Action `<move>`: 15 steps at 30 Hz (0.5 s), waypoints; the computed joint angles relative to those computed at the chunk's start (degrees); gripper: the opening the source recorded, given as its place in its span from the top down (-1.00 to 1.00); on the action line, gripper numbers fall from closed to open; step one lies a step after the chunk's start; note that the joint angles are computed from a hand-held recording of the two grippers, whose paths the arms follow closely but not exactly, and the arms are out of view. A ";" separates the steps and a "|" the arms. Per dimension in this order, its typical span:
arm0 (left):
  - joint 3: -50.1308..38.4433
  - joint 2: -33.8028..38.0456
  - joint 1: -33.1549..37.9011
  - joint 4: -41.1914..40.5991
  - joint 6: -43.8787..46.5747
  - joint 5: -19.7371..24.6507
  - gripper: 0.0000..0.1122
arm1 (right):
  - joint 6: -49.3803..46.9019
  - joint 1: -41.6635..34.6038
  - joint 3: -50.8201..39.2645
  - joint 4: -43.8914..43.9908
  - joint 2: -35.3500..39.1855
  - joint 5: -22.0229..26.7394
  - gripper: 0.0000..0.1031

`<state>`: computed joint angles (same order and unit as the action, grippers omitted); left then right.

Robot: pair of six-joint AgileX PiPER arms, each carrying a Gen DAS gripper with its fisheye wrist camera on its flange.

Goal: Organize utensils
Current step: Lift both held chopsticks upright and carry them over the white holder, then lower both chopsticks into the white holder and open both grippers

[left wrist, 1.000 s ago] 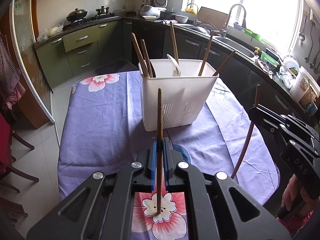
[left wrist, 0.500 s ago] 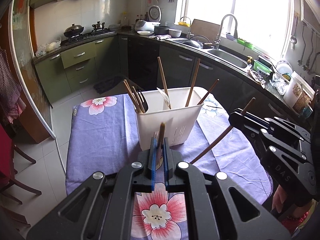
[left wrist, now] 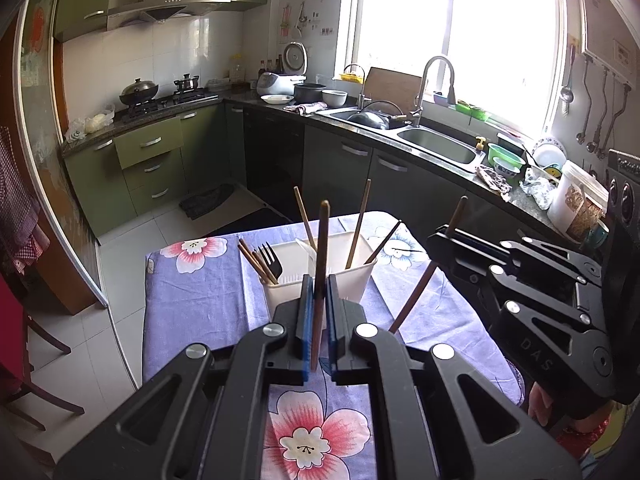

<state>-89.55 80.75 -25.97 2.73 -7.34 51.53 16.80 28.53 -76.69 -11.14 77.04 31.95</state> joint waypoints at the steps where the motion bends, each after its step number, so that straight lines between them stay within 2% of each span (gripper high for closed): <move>1: -0.85 0.14 -0.06 0.03 0.07 0.37 0.89 | -0.09 0.11 -0.68 -0.07 0.00 0.43 0.88; 15: -15.25 5.57 -0.02 1.51 0.56 5.40 0.89 | -7.34 -1.59 -16.13 4.80 4.54 8.04 0.88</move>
<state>-104.81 86.33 -25.99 4.24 -6.78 56.94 9.46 26.94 -92.82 -6.34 81.58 40.00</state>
